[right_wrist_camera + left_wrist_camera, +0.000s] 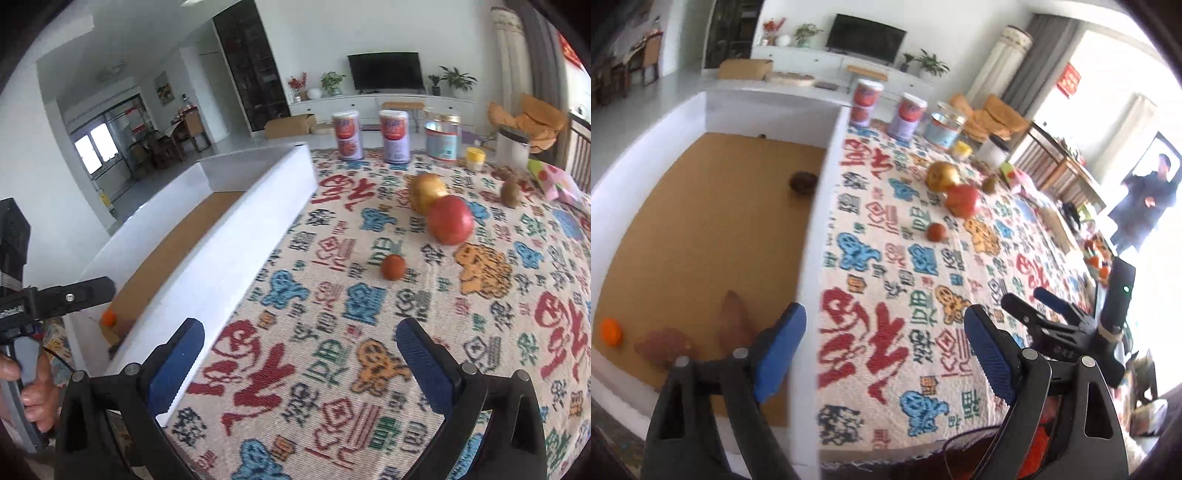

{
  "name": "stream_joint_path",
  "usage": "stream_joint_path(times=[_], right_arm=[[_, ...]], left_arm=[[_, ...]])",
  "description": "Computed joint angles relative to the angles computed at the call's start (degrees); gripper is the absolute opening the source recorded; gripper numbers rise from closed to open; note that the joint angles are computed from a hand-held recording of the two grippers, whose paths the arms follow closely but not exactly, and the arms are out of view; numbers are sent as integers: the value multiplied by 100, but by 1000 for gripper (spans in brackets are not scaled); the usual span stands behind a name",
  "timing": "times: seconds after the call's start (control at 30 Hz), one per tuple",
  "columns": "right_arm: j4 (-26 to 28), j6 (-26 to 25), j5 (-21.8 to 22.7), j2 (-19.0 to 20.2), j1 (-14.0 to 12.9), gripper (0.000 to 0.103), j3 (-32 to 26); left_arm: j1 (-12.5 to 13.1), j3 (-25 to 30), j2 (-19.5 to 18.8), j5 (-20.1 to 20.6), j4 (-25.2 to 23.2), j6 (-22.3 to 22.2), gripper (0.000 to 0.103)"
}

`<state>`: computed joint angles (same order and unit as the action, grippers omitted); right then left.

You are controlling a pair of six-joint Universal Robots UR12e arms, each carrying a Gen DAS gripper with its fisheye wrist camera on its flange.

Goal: Organize fruits

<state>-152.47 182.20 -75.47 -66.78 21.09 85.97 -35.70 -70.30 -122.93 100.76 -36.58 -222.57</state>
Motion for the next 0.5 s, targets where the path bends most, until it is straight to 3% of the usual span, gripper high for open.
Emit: stream_joint_path(times=[0.1,0.13,0.2,0.27,0.43,0.5], right_arm=[[372,611,-1530,-65,-259,103,286],[484,801,-1814,-53,-354,103,312],[529,951,-2027,12,-542,103,292],[438,1009,-2199,45,-659,103,269],[310,964,-2222,391,-885,103,-147],[368,932,-2119,572,-945,103,-357]], left_arm=[[-96,899,-673,-520,-434,615,89],[-123,1199,-911,-516,-624,708,89],[-158,1801,-1334,-209,-1249,693,89],[-151,2157,-1602,177,-1584,543,88],[-163,2625,-1990,1346,-1678,320,89],[-159,2775,-2065,1435,-1872,432,92]])
